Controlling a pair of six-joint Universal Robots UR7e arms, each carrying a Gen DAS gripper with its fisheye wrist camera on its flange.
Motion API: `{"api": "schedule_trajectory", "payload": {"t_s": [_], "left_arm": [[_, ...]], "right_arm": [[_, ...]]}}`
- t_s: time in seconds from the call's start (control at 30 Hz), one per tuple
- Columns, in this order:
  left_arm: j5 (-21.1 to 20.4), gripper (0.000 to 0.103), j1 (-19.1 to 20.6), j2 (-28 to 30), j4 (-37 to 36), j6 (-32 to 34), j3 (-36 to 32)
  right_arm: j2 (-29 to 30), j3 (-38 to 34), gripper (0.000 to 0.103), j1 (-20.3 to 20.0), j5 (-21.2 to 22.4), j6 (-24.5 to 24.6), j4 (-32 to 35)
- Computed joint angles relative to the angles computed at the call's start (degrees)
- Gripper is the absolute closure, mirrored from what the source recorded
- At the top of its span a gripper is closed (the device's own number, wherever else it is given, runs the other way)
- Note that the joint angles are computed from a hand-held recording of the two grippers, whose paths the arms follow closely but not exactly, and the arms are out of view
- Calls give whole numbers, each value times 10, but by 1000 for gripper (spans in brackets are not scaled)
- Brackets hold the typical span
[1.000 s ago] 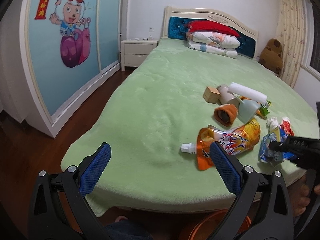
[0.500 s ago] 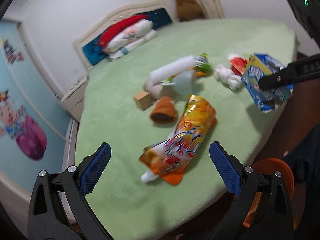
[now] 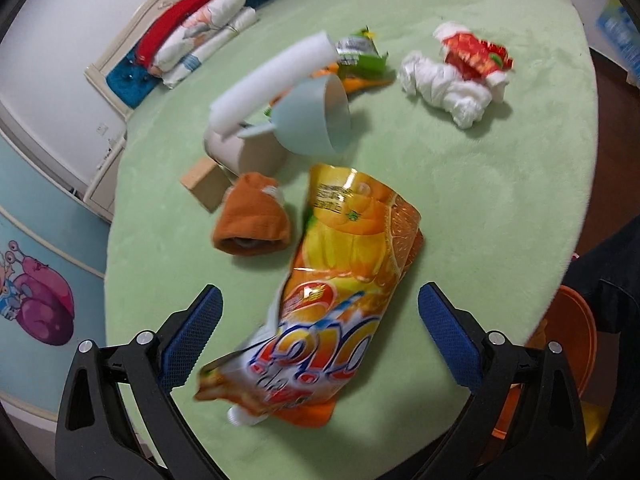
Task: Collect trash
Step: 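Grasp the orange juice pouch with the left tool while the right tool carries the Oreo box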
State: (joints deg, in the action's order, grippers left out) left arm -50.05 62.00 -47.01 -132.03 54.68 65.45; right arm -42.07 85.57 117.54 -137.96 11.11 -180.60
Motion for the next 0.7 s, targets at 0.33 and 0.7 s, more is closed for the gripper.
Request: {"api": "schedule_trajectory", "payload": {"t_s": [0.33,0.7], "left_arm": [[-8,51,2,-14,-11,-43,17],[-60,59,-6,-63,-1,-125,46]], "right_arm": [[-12,32,56,14,-30,-49,-55],[-15,44,56,17,-35,-65,-69]]}}
